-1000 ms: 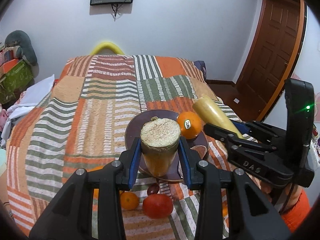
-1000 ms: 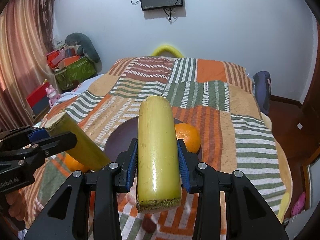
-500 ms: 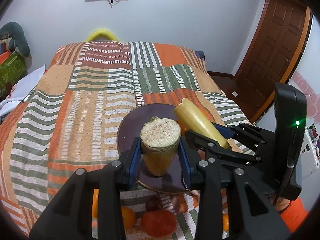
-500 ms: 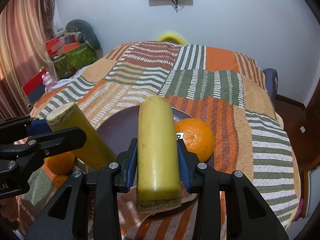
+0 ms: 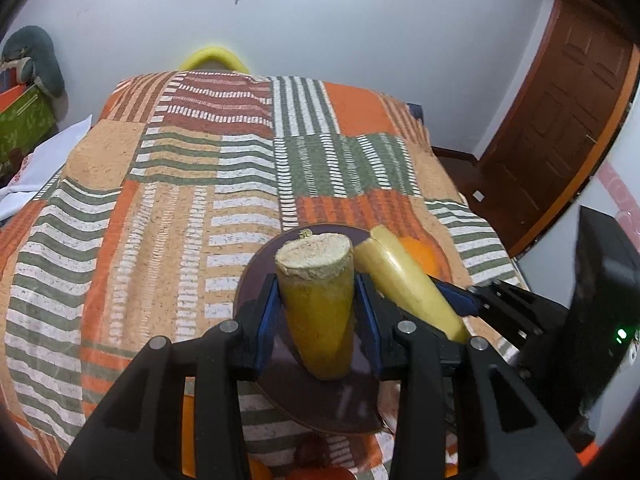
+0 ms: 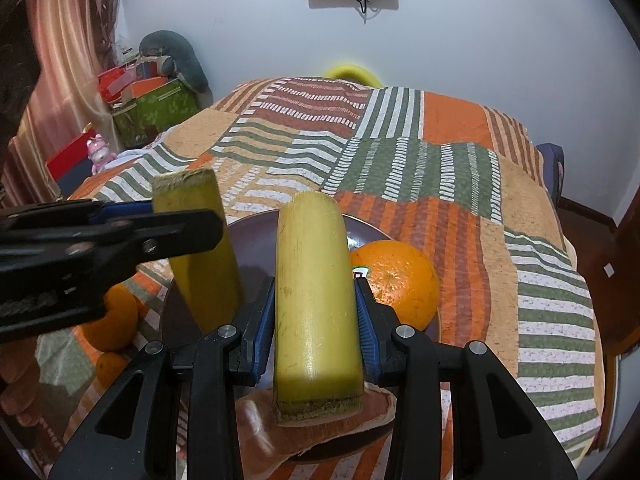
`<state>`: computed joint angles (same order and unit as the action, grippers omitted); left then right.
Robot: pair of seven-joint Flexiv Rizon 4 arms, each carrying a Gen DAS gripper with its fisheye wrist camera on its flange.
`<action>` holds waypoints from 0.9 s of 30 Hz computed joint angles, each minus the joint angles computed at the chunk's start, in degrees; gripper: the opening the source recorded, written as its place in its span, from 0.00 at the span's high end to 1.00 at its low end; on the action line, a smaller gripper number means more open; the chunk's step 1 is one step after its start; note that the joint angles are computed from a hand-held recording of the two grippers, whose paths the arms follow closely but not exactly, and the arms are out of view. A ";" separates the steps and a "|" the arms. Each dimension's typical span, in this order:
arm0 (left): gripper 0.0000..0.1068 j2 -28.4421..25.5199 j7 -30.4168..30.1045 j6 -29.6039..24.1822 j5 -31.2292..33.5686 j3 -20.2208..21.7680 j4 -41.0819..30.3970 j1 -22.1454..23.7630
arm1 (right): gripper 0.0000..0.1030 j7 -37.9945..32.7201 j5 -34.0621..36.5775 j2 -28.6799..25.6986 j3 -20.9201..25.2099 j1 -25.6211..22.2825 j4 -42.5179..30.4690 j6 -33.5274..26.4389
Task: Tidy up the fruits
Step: 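Carry both yellow corn cobs over the purple plate and lower them, then open both grippers and lift away from the corn cobs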
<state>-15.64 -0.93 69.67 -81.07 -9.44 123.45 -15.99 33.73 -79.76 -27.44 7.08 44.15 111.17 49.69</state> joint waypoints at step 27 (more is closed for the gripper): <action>0.41 13.47 8.99 2.77 -7.57 4.11 9.12 -3.06 | 0.59 -0.99 6.55 6.18 5.18 5.54 1.47 -13.43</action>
<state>-2.17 8.06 72.44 -88.64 -5.33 132.57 -19.05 32.74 -73.21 -21.26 12.26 49.69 112.64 36.26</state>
